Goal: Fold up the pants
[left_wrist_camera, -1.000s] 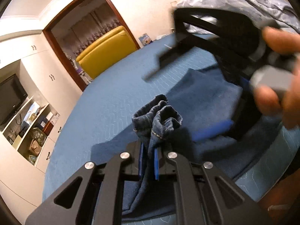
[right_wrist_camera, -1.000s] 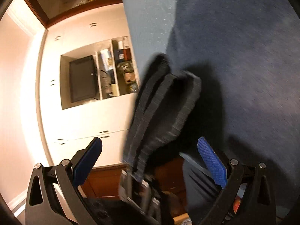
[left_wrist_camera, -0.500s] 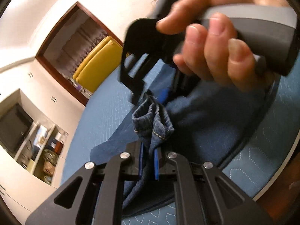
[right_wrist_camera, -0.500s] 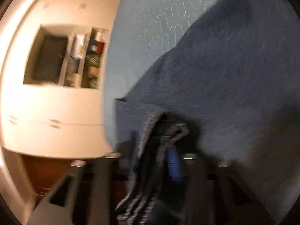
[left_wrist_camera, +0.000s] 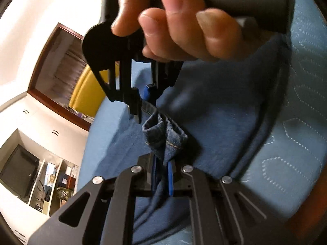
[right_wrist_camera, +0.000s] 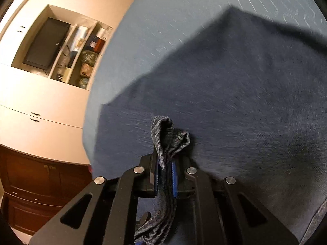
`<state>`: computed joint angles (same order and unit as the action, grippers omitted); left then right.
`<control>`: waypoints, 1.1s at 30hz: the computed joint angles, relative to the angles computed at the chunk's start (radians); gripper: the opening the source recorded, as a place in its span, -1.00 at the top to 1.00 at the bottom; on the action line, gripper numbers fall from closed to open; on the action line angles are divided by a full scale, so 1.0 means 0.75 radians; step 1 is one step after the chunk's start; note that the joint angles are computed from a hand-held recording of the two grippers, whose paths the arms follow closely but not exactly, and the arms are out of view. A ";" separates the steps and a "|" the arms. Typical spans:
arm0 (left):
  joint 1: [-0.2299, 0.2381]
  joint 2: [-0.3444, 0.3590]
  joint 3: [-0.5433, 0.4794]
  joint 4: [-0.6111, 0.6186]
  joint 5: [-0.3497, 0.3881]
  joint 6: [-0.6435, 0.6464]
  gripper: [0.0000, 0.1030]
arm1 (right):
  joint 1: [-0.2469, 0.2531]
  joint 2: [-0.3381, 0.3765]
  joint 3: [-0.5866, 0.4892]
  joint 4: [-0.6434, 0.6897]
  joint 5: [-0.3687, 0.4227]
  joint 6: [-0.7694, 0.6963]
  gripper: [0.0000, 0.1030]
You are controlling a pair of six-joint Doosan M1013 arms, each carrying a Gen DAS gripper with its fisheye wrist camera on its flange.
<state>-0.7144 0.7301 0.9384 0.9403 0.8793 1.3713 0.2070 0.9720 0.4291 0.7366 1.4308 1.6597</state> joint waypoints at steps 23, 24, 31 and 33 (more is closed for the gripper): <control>-0.015 0.004 0.056 0.224 -0.037 -0.082 0.81 | 0.002 -0.072 0.061 -0.122 -0.159 -0.044 0.68; -0.013 0.006 0.056 0.212 -0.040 -0.066 0.81 | 0.000 -0.073 0.066 -0.126 -0.158 -0.043 0.68; -0.007 -0.001 0.066 0.170 -0.048 -0.034 0.81 | -0.007 -0.070 0.082 -0.140 -0.152 -0.036 0.68; 0.006 0.003 0.039 0.094 -0.039 -0.003 0.81 | 0.000 -0.054 0.060 -0.177 -0.135 -0.028 0.68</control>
<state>-0.7099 0.7326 0.9679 1.0106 0.8502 1.3689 0.2071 0.9314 0.4744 0.6037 1.3296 1.6386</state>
